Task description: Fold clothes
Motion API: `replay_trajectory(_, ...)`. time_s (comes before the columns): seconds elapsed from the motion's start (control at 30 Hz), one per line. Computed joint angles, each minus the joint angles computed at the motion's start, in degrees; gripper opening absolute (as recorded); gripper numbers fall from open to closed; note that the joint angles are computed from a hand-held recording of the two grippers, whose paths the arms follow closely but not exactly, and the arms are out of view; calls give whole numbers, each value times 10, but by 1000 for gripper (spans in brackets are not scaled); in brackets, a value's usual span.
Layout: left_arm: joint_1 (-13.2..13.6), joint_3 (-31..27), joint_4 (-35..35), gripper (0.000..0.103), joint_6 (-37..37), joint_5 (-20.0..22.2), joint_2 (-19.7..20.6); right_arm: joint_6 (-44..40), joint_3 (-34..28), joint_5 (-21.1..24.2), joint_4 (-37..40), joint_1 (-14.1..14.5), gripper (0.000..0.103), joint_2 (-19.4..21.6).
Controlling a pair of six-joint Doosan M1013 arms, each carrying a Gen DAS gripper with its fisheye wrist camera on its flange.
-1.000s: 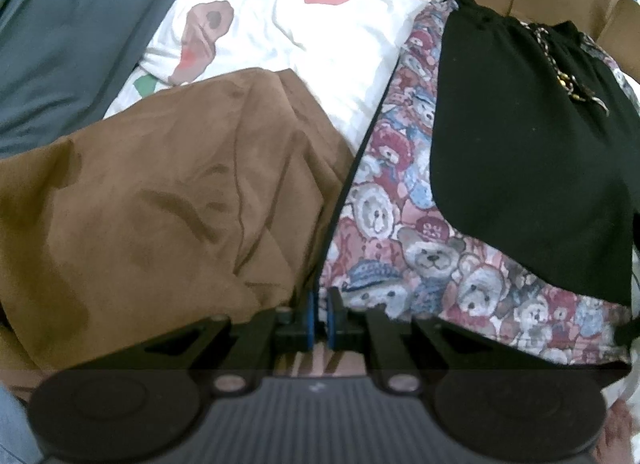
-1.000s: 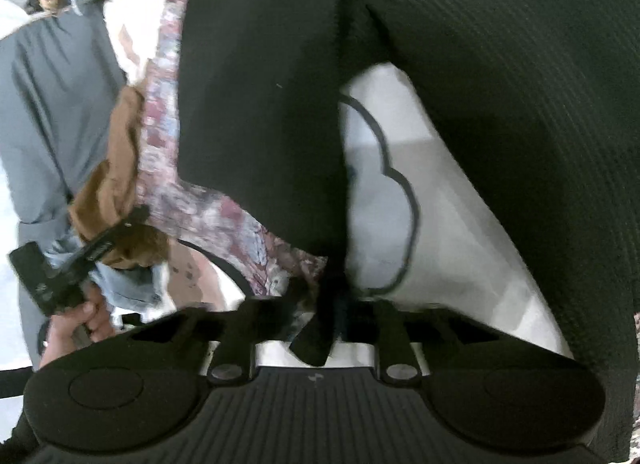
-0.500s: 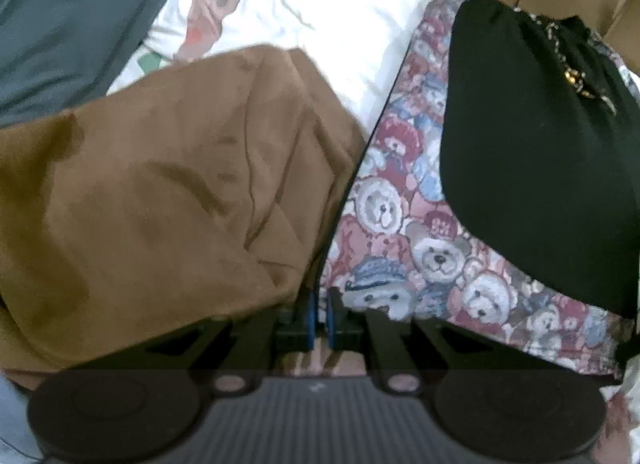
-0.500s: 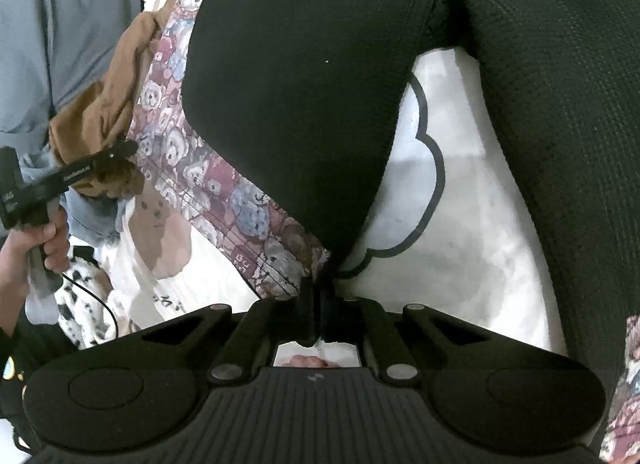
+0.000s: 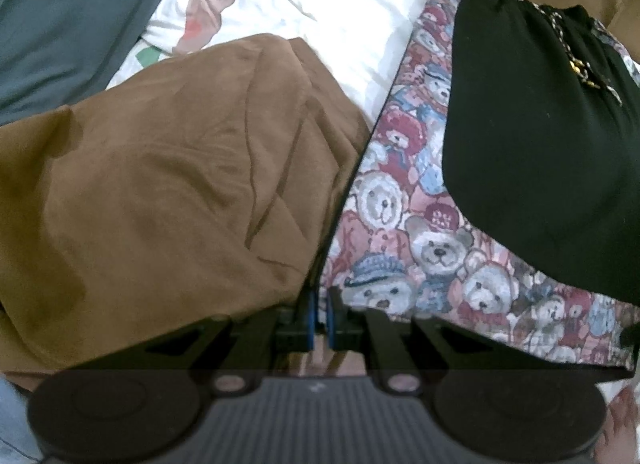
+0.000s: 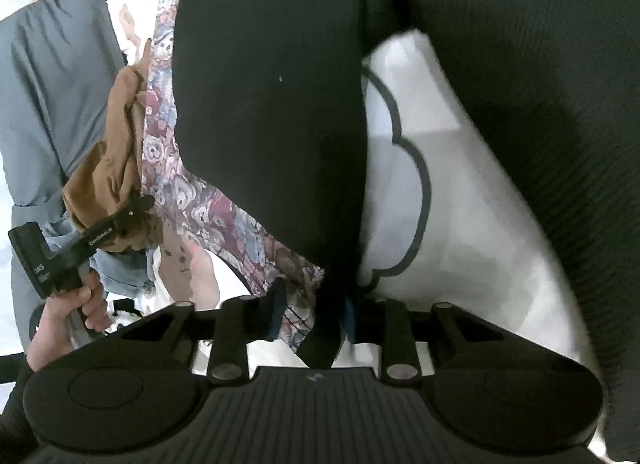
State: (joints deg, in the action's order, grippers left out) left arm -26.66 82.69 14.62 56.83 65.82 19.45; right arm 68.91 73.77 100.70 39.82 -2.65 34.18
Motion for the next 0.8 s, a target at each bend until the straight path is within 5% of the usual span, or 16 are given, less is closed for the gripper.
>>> replay_trajectory(0.03, 0, 1, -2, 6, 2, 0, -1, -6, 1, 2, -5, 1, 2, 0)
replay_trajectory(0.07, 0, 1, -2, 6, 2, 0, -2, -14, 1, 4, -7, 1, 1, 0)
replay_trajectory(0.53, -1, 7, 13, 6, 6, 23, 5, -122, 0, 3, -64, 17, 1, -13)
replay_trajectory(0.6, 0, 7, 10, 7, 4, 24, 7, -131, -11, 13, -70, 17, 5, -11)
replay_trajectory(0.73, 3, 6, 0, 11, 5, 27, 3, -152, -35, 26, -72, 10, 42, -9)
replay_trajectory(0.8, 3, 6, 1, 11, 2, 27, -3, -166, -50, 27, -65, 4, 45, -8)
